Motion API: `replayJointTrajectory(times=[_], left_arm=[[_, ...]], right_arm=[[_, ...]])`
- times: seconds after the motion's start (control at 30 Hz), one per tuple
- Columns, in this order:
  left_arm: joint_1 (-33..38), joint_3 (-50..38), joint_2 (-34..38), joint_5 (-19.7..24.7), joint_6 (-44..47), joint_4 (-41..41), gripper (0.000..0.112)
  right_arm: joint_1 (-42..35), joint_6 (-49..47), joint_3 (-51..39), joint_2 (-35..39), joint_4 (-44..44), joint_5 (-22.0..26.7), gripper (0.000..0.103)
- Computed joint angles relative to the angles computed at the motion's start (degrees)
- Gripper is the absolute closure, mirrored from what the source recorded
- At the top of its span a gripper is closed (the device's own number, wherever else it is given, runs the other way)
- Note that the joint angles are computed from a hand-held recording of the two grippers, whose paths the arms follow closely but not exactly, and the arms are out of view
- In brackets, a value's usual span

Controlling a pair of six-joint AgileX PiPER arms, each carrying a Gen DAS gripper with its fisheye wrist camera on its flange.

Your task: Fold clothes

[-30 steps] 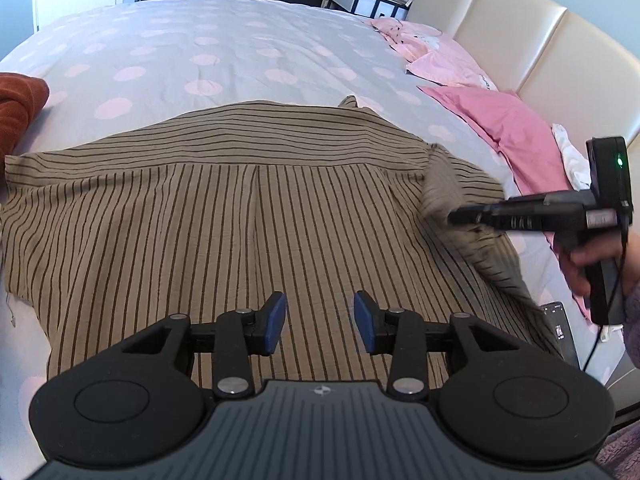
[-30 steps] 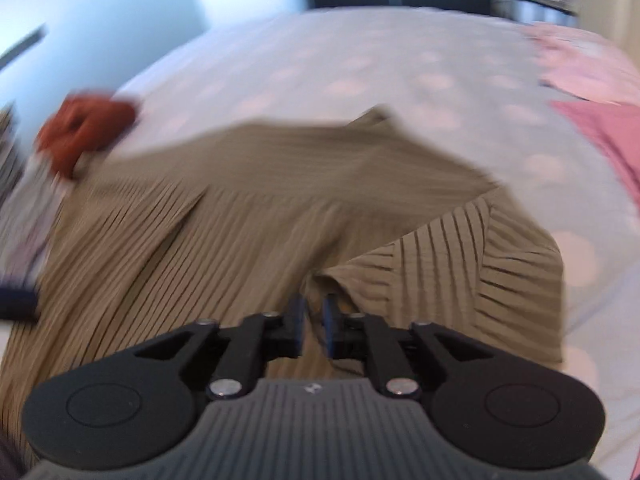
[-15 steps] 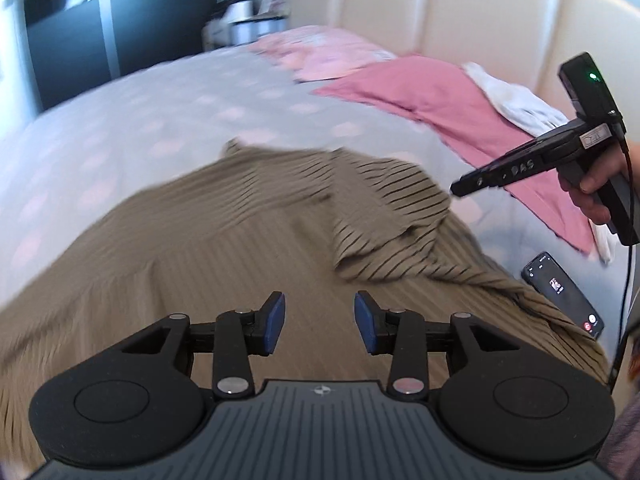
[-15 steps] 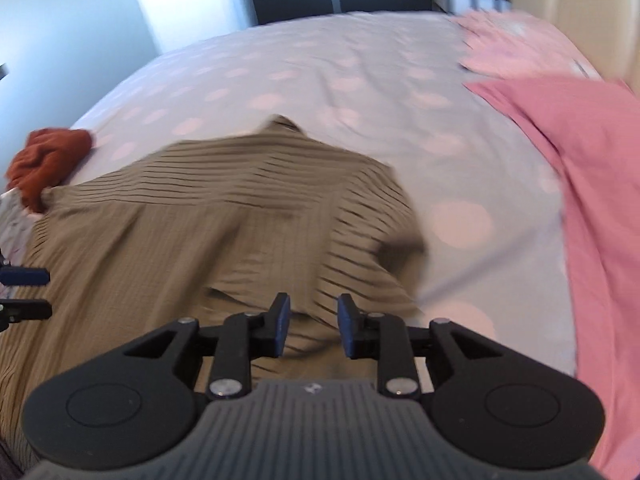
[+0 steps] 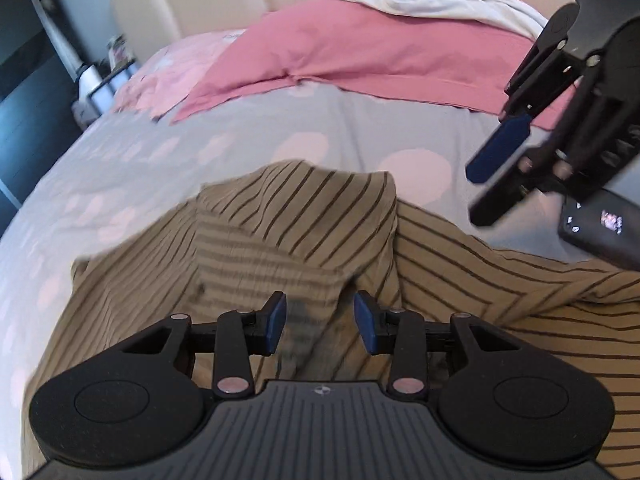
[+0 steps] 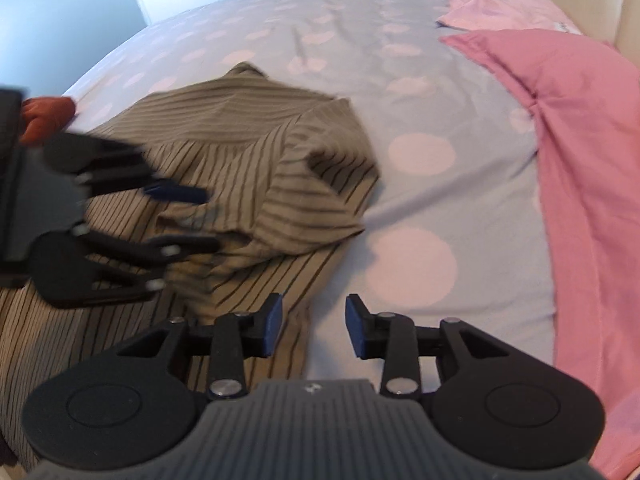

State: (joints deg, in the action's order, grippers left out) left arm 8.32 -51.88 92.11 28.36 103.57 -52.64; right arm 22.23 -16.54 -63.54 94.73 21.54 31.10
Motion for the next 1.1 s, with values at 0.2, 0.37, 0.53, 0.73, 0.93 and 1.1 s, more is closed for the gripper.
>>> replayJointTrajectory(times=[0.2, 0.37, 0.53, 0.73, 0.93, 1.1], left_arm=[[-0.76, -0.96, 3.04, -1.77, 8.20, -8.62, 0.108], [4.90, -4.31, 1.82, 4.82, 8.82, -13.46, 0.112], [11.75, -12.46, 3.69, 10.01, -5.29, -8.08, 0.112], [15.36, -21.51, 10.58, 13.71, -17.16, -3.45, 0.112], [16.17, -19.99, 9.62, 24.25, -8.61, -2.21, 0.085], [12.87, -13.04, 6.95, 23.74, 1.58, -2.90, 0.068]], right_arm=[[-0.21, -8.75, 4.09, -1.53, 11.92, -1.97, 0.058], [2.87, -13.81, 6.65, -1.18, 20.05, -6.16, 0.058], [5.45, -16.47, 5.15, 1.67, 24.57, -7.51, 0.058], [8.18, -15.41, 3.69, 2.82, 23.66, -8.65, 0.057], [9.42, -1.95, 0.98, 4.63, 10.43, -9.82, 0.058], [8.79, 0.77, -0.61, 5.68, 8.52, -9.05, 0.058]])
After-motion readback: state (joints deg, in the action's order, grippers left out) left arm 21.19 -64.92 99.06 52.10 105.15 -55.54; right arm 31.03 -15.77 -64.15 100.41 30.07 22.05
